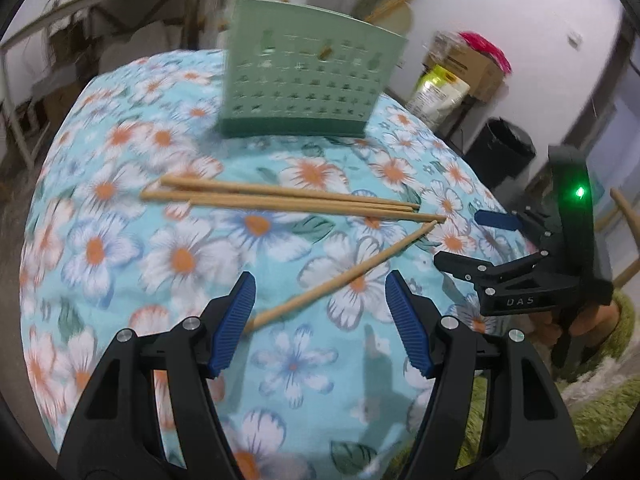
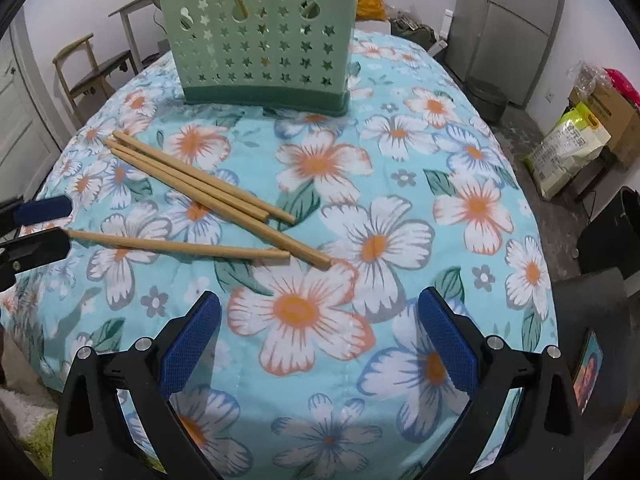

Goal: Organize utensils
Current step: 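Move both tools back over the loose chopsticks on the quilt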

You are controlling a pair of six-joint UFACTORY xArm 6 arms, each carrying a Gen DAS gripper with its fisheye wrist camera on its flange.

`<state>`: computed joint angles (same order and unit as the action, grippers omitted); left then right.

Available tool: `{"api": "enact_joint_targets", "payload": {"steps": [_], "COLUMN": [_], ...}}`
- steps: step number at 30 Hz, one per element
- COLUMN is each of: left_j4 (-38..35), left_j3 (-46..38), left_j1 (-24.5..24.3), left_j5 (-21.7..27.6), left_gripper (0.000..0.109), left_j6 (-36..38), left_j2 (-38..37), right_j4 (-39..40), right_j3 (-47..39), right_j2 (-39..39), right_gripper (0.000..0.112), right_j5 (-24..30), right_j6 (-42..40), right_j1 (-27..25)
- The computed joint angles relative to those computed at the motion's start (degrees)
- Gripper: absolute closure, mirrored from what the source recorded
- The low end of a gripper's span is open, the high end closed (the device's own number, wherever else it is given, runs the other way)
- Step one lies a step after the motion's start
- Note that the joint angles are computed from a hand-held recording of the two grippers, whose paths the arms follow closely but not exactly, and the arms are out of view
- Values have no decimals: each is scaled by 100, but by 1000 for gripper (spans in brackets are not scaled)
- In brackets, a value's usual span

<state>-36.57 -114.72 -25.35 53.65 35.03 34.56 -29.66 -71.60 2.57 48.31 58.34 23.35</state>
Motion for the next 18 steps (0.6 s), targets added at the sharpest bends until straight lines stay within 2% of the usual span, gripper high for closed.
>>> {"api": "enact_joint_targets", "payload": {"steps": [5, 10, 14, 18], "left_j4": [-332, -649, -1255, -2352], "left_j3": [374, 424, 142, -89], "left_j1": [303, 454, 580, 815], "left_j5": [365, 690, 737, 884], "left_gripper": [48, 50, 49, 49], "left_j6": [-492, -983, -1391, -2039], "left_j2": [-255, -147, 164, 534], "right_j4": [240, 258, 262, 304], "right_j3": [-94, -179, -179, -107], "right_j2": [148, 267, 273, 241], "right_gripper": [16, 16, 16, 16], "right_j5": [-145, -252, -275, -380], "right_j6": [-146, -191, -145, -6], "right_j1": [-23, 40, 39, 17]}}
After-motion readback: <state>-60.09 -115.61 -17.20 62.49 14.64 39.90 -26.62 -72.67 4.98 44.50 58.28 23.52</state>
